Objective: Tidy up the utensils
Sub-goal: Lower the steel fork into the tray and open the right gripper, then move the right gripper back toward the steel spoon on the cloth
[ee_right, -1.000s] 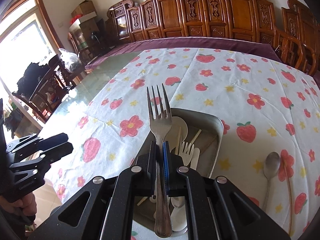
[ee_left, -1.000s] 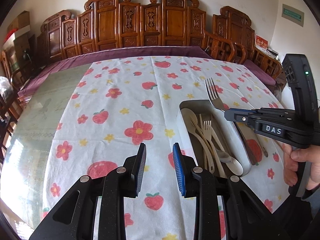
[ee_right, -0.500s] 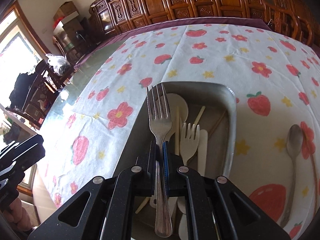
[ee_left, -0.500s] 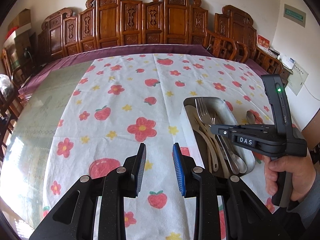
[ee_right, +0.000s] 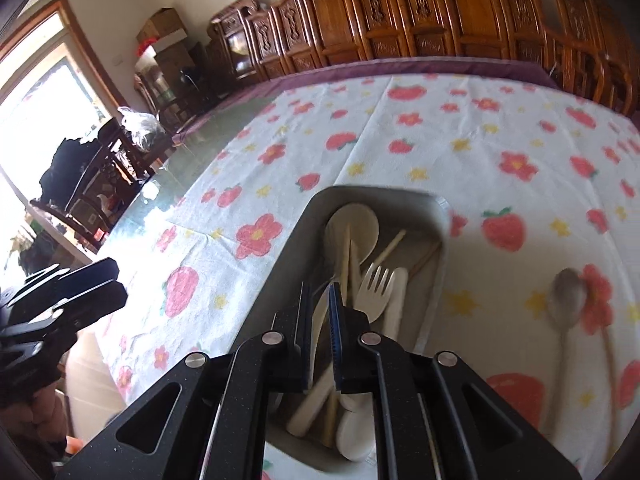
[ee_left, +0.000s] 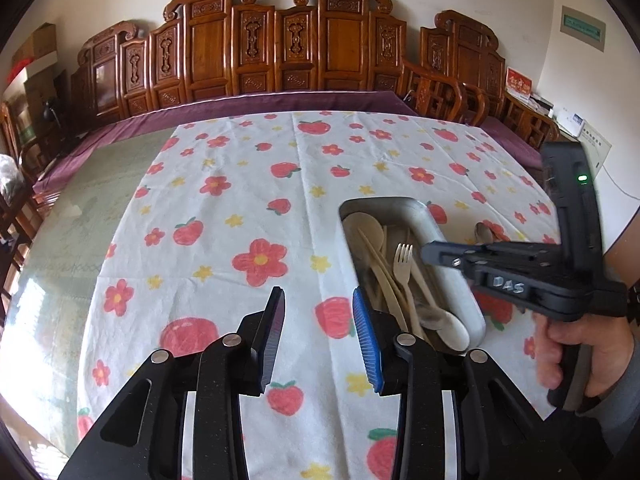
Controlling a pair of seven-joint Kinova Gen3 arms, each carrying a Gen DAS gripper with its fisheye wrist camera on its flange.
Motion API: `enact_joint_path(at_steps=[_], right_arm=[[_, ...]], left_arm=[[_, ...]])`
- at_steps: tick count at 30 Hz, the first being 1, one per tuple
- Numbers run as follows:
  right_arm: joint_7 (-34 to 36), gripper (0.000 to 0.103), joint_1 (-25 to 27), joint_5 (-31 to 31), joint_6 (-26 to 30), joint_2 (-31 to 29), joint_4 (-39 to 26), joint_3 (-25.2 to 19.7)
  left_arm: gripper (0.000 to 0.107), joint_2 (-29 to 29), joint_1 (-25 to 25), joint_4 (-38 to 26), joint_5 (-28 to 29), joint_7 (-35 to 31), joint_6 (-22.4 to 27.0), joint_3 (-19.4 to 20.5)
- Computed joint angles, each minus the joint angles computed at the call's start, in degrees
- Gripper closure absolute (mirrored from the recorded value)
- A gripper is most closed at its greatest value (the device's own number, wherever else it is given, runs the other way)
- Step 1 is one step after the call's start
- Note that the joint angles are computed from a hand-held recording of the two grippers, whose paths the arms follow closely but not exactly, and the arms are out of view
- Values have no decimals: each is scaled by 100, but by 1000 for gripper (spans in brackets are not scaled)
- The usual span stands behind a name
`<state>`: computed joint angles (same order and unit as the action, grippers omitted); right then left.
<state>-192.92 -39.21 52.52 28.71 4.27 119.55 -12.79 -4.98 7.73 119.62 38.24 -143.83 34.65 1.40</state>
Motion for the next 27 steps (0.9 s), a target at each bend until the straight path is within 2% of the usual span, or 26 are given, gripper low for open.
enact_joint_path(at_steps=[2, 6, 14, 19, 24, 27], right_arm=[[103, 92, -26, -16, 248, -349, 206, -104], [659, 92, 124, -469, 881, -1098, 662, -459], [1301, 92, 557, -1369, 1403, -2179, 1663, -799], [1406, 92, 920, -1620, 1259, -2361, 2203, -947], [1522, 90, 1354, -1681, 799, -2290, 2580, -969], [1569, 82, 1591, -1756, 578, -2219, 2726, -1055]], left_arm=[[74, -27, 68, 28, 14, 103, -2, 76], [73, -39, 290, 96, -24, 427, -118, 271], [73, 4, 896, 215, -535, 1380, -597, 705], [73, 72, 1199, 235, -993, 2100, -834, 925], [73, 222, 1457, 197, -1575, 2937, -995, 1139], [73, 301, 1607, 154, -1984, 3461, -1058, 1254]])
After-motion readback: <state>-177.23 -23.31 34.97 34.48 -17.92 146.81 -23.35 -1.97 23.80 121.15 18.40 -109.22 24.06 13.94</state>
